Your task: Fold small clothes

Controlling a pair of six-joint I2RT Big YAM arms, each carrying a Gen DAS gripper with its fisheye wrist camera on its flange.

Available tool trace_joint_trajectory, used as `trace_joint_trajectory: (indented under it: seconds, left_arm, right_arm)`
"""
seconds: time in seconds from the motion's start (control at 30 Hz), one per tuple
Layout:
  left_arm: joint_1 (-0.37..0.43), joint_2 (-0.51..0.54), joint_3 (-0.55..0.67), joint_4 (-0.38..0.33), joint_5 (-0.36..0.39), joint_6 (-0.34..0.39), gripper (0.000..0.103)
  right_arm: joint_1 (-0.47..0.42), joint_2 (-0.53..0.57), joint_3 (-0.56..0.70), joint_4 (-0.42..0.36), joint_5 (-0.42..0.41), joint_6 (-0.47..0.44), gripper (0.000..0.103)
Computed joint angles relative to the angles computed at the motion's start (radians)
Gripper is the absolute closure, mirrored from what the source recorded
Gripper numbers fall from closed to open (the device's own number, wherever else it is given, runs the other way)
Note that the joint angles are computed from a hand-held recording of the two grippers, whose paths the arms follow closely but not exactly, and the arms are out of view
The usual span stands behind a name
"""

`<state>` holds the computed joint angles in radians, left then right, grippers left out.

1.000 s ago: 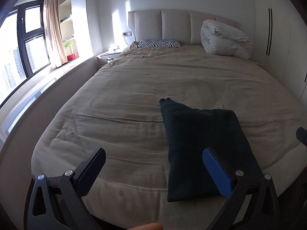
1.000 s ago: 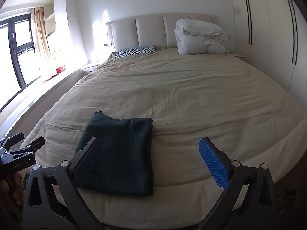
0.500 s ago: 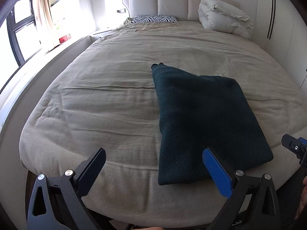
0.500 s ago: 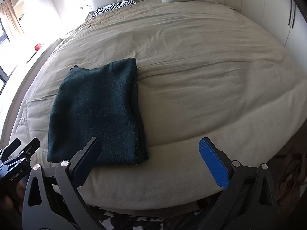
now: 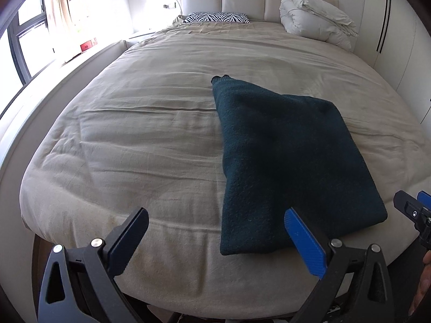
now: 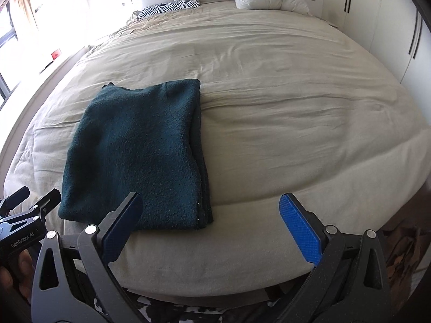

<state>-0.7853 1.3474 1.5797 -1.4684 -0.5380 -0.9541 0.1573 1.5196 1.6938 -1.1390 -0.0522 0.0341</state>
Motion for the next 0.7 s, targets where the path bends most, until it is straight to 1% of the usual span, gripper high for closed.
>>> trace_joint_trajectory:
  seconds: [0.37,0.7]
  left_arm:
    - [0.011,-0.003,-0.012,0.007,0.022,0.004,0.0]
    - [0.012,-0.004,-0.015,0.008,0.024,0.003,0.0]
  right_arm:
    - [0.009,-0.007,-0.01,0.003,0.002,-0.02,0.0]
    - [0.013,-0.006,-0.013,0.003,0.002,-0.029,0.0]
